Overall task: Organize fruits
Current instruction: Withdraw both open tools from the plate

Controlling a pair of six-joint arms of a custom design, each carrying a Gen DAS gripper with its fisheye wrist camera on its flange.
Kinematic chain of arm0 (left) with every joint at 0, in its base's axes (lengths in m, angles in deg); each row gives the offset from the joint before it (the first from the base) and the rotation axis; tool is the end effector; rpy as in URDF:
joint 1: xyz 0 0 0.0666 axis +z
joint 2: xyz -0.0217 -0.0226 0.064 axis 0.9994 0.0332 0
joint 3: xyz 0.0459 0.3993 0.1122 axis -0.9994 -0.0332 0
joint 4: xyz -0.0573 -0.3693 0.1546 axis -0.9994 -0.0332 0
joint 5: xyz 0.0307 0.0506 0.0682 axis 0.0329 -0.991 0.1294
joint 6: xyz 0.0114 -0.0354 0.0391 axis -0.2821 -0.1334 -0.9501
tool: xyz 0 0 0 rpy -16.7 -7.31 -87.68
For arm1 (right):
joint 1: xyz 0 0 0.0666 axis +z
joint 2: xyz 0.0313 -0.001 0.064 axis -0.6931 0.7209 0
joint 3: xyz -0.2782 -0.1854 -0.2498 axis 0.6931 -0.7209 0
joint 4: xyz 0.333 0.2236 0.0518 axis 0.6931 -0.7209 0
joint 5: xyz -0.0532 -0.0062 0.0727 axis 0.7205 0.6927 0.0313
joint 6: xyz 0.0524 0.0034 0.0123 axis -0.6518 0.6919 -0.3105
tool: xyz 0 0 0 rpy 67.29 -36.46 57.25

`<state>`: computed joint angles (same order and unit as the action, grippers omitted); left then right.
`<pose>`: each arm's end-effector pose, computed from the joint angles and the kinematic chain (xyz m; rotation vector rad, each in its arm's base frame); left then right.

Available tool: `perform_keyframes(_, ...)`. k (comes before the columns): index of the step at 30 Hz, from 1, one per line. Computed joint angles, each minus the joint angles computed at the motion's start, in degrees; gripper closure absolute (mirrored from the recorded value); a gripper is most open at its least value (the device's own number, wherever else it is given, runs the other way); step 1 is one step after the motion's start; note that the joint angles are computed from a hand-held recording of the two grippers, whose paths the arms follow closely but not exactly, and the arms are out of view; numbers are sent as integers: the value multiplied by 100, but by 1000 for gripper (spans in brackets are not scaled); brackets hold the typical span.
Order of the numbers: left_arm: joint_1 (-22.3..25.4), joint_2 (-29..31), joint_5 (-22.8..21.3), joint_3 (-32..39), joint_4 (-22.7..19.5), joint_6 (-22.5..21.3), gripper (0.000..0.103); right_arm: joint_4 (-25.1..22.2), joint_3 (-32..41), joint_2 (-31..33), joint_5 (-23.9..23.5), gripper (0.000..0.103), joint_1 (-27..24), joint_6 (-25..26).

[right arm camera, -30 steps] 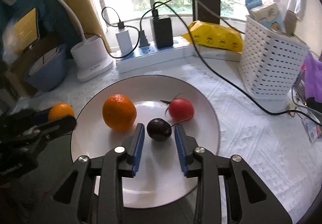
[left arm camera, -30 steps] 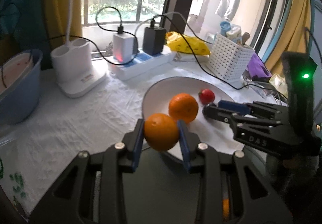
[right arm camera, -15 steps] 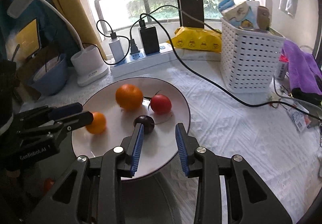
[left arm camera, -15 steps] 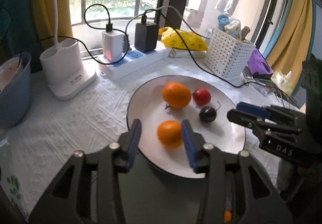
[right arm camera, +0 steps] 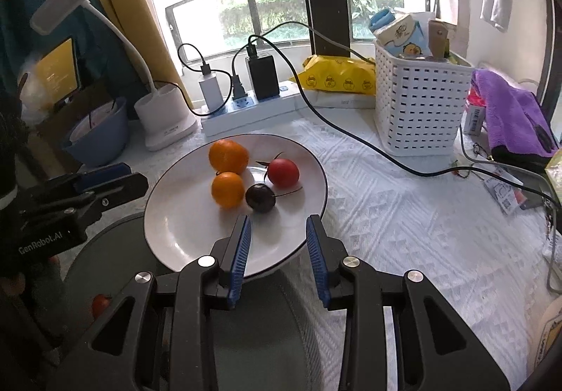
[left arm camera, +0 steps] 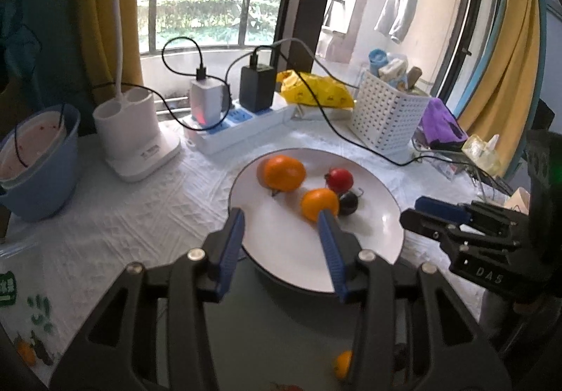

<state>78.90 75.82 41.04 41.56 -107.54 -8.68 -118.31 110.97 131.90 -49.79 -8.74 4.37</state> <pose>0.4909 -0.0949 0.3900 0.5729 2.2391 -0.4982 0.4295 0.2852 0.3707 0.1218 2.3220 0.1256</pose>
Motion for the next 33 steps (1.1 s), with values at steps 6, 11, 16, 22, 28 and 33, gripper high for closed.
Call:
perform_keyframes(6, 94, -285, 98, -207, 125, 38, 58, -46, -133, -187, 142, 68, 180, -125)
perform_keyframes(11, 153, -519, 175, -369, 158, 28, 58, -127, -175, -294, 301, 68, 320, -207)
perform_keyframes(16, 216, -726, 239, -518, 157, 4, 58, -186, -210, -385, 444, 68, 455, -268)
perform_keyframes(22, 303, -975, 321, -720, 173, -3, 58, -253, -236, -462, 582, 68, 627, -346)
perform_keyframes(28, 370, -1177, 357, -895, 156, -22, 58, -298, -294, -520, 669, 68, 784, -436)
perform_keyframes(33, 430, -1376, 343, -1086, 182, -59, 58, -325, -344, -562, 731, 68, 898, -503)
